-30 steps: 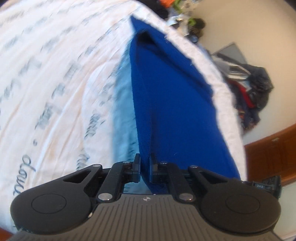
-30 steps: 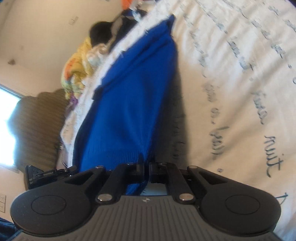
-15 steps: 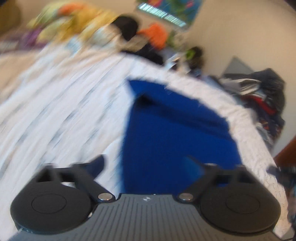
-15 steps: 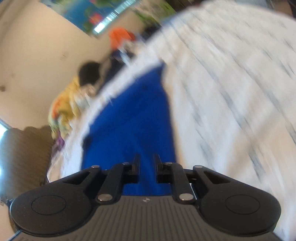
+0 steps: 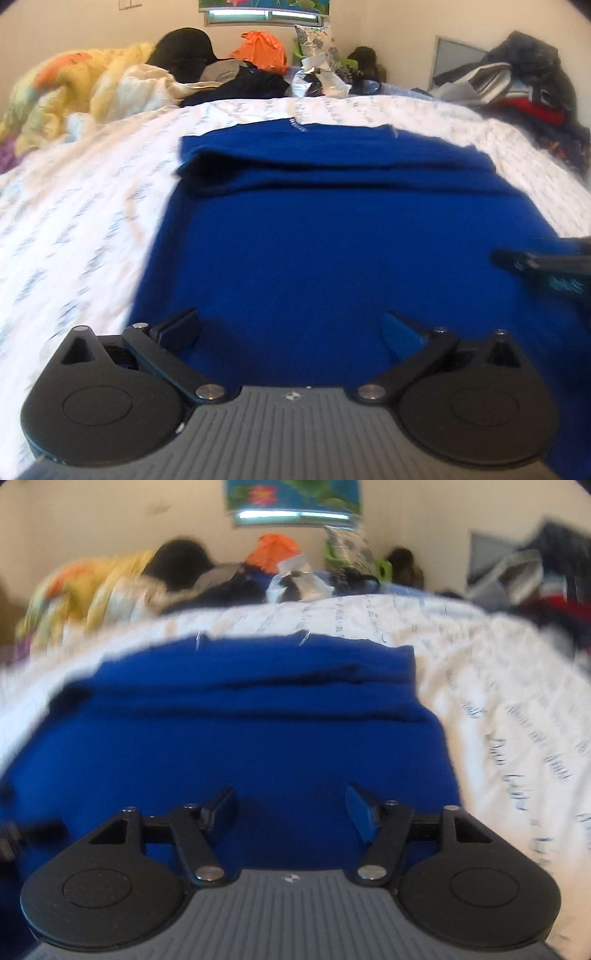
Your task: Fold small clothes
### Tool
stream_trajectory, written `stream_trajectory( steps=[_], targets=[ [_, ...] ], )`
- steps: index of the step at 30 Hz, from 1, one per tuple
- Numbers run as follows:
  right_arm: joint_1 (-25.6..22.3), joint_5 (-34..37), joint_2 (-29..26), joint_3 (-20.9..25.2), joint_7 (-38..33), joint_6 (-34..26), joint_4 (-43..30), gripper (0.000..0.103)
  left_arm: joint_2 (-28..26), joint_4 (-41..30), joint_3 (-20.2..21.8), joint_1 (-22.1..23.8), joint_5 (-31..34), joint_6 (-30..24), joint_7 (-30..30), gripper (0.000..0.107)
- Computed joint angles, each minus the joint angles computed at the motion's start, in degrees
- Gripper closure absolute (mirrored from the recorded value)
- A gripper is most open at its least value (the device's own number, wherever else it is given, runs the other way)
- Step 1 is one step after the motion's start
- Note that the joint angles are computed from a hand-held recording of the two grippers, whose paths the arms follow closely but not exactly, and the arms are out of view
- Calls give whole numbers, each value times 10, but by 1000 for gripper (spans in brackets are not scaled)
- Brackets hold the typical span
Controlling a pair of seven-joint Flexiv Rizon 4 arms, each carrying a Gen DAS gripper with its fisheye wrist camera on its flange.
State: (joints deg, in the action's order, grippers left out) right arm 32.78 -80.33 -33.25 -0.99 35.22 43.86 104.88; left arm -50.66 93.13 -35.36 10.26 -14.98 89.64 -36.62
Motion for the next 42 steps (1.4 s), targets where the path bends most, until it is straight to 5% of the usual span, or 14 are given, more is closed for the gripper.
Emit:
stream_trajectory(
  steps=[2,5,8,15,22,29,36,42],
  targets=[
    [9,42,10,20,-11,-9,11,0,16,46,-24,35,3,20,-4,4],
    [25,42,27,27,20,-23,38,0,11,105,-71,88,45,86,-4,4],
    [38,58,17,30,19,-44,26,0,13,112,-70,94,61,93,-33,4],
    [42,61,10,23,18,-42,16,0,69,104,8,38,58,37,-96,4],
    [45,64,9,22,21,-46,16,0,52,167,-46,99,119,128,-120,4],
    [49,79,9,26,17,-57,12,0,62,174,-55,123,161,103,-146,4],
    [82,96,40,57,9,-54,51,0,62,208,-157,250,163,-3,-50,4],
    [89,92,95,103,-1,-20,125,0,99,227,-186,320,100,-96,-10,4]
  ],
)
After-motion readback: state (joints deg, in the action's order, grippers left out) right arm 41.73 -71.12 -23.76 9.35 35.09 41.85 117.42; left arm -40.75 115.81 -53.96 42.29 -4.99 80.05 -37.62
